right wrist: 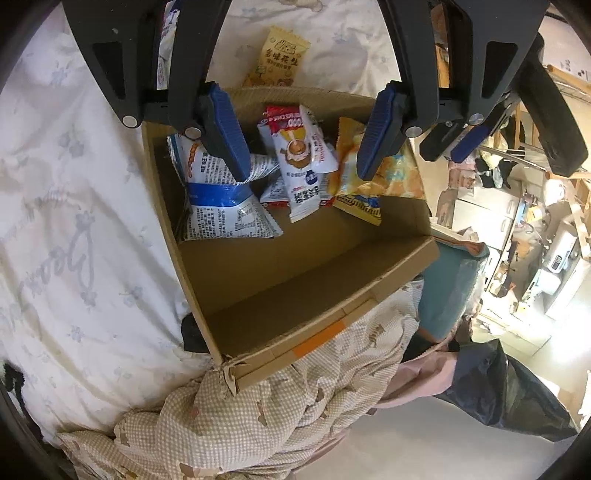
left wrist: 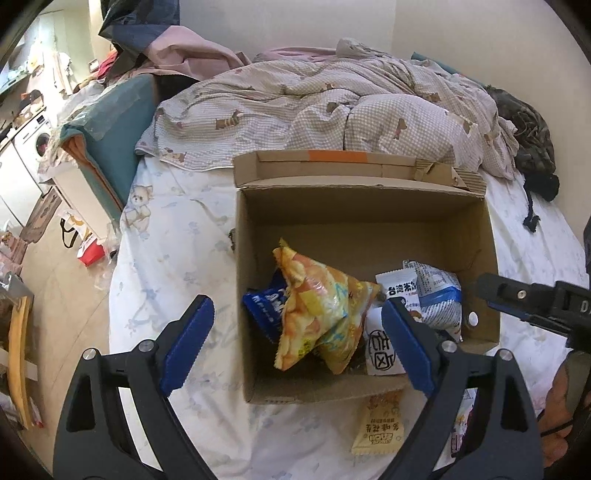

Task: Organize snacks
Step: 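Open both tools to release the chip bag and rice cake packet into the box, then grasp the yellow peanut snack packet with the left tool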

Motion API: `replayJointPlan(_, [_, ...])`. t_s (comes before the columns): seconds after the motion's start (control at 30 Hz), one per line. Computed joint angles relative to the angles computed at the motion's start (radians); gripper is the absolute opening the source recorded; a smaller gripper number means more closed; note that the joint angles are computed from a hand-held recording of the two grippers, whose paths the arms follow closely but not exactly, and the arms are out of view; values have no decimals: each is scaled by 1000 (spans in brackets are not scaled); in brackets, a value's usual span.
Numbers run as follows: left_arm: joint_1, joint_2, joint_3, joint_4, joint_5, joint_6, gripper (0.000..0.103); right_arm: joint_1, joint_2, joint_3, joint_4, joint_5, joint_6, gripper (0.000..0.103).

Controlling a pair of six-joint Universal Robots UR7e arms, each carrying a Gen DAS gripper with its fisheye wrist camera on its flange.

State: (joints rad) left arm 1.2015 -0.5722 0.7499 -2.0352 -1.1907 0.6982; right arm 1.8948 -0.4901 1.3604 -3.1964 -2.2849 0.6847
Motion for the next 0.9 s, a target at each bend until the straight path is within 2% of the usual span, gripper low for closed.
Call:
replayJointPlan(0.2, [8,-39,42,-16,-1,6,90,22,-6,19,-9,-25,8,63])
replayJointPlan(0.53, [24,-130,175,-35,31,-12,90,47,-26,82,34,-75,85,63])
replayJointPlan(0.67, [23,-155,225,-31,56,-38,90,58,-47,139,46,-92,155,63])
replayJointPlan(0.9, [12,-194,339,2,81,-65,90,59,-104,256,132,-89,353,63])
